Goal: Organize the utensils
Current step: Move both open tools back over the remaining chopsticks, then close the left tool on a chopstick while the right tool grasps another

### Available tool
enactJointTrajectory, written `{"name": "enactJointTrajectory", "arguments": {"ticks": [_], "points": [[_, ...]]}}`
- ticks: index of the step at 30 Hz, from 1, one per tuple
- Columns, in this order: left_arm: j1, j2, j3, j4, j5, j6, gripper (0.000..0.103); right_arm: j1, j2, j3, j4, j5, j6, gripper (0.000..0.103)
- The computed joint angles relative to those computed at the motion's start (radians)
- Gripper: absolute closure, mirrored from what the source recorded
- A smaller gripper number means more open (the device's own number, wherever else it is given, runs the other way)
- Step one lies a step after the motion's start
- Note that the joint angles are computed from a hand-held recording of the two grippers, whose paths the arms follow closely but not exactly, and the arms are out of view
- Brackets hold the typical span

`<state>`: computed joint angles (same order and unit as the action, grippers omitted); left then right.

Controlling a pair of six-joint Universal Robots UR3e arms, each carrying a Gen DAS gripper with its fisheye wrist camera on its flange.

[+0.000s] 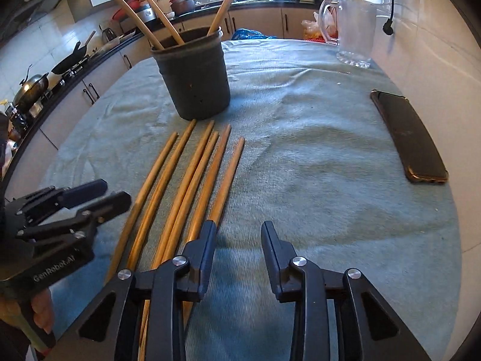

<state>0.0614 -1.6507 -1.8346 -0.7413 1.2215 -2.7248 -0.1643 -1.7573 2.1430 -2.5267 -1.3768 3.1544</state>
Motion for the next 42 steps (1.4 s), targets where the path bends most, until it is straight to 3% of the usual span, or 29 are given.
{"name": "enactJointTrajectory", "arguments": {"ticks": [5, 9, 11, 13, 17, 20, 23, 32, 36, 39, 42], "points": [[-0.024, -0.055, 0.057, -0.006, 0.012, -0.021, 0.063, 0.040, 0.073, -0.038, -0.047, -0.054, 0.015, 0.072], [-0.080, -0.095, 0.083, 0.058, 0.107, -0.050, 0.088, 0.103, 0.143, -0.102, -0.056, -0.141, 0.040, 0.080], [-0.069, -0.107, 0.116, 0.014, 0.094, -0.064, 0.094, 0.112, 0.157, -0.121, -0.050, -0.153, 0.050, 0.089], [-0.041, -0.103, 0.137, -0.042, 0.061, -0.058, 0.095, 0.084, 0.145, -0.116, -0.037, -0.116, 0.046, 0.090], [0.020, -0.058, 0.110, -0.090, 0.035, -0.002, 0.095, -0.069, 0.036, -0.033, 0.013, 0.077, 0.024, 0.090], [0.062, -0.029, 0.085, -0.114, 0.009, 0.024, 0.095, -0.111, -0.004, -0.008, 0.021, 0.144, 0.000, 0.090], [0.073, -0.032, 0.092, -0.131, -0.011, 0.020, 0.095, -0.081, 0.018, -0.033, 0.016, 0.143, 0.009, 0.090], [0.052, -0.036, 0.063, -0.057, 0.014, -0.002, 0.095, 0.035, 0.179, -0.168, 0.005, -0.010, 0.093, 0.090], [0.058, -0.059, 0.097, -0.086, -0.003, -0.016, 0.095, 0.019, 0.194, -0.185, 0.013, 0.016, 0.100, 0.090], [0.065, -0.062, 0.102, -0.096, -0.014, -0.010, 0.095, -0.048, 0.168, -0.151, -0.004, 0.131, 0.129, 0.090], [0.066, -0.065, 0.102, -0.090, -0.015, -0.010, 0.095, -0.047, 0.177, -0.161, -0.016, 0.135, 0.126, 0.089]]}}
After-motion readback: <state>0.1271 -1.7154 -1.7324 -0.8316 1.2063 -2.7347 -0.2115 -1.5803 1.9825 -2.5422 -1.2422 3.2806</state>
